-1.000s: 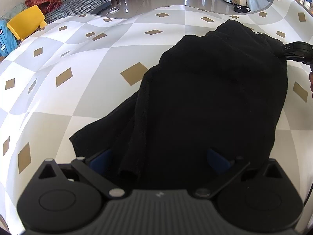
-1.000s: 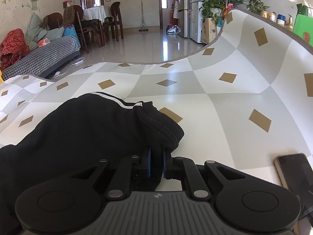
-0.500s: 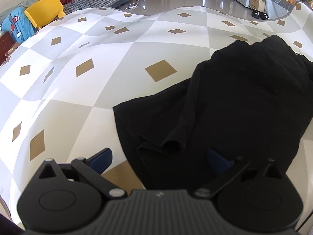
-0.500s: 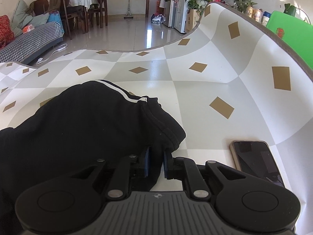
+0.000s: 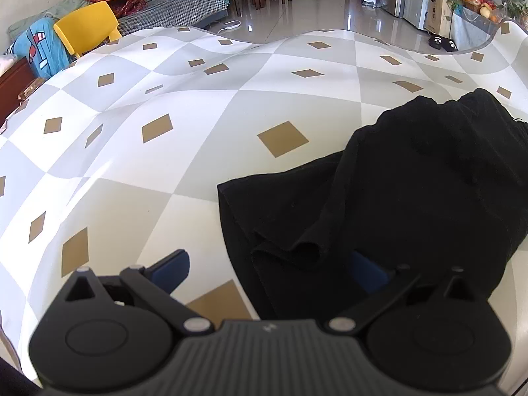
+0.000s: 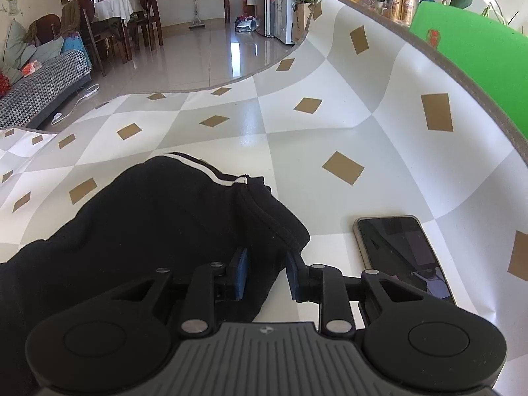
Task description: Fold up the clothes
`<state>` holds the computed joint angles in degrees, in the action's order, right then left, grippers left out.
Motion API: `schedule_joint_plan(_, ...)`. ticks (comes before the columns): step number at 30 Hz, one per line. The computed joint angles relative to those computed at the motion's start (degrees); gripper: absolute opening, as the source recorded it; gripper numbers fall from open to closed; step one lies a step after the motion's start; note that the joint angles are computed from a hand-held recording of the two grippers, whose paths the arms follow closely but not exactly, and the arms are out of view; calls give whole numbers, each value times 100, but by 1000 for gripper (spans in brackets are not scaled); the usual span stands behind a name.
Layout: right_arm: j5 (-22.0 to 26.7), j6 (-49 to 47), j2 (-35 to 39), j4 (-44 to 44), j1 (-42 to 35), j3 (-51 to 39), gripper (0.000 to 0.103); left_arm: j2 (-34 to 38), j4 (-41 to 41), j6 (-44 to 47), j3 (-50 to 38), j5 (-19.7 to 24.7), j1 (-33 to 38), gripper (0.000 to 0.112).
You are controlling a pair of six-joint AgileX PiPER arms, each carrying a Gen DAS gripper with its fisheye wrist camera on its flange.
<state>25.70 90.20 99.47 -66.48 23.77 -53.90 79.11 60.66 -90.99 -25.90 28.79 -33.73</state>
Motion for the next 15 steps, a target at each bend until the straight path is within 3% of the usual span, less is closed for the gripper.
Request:
schedule_joint_plan(7, -265, 364, -243, -305, 69, 146, 31, 98, 734, -599, -32, 251, -305, 103)
schedule_joint_plan(12, -953, -453, -78, 410, 3, 61, 33, 326, 1113, -788, -86, 256, -420, 103)
schedule_joint_plan(15, -1128, -892, 81, 667, 142, -5, 33, 399, 1397, -1001, -73, 296, -490, 100)
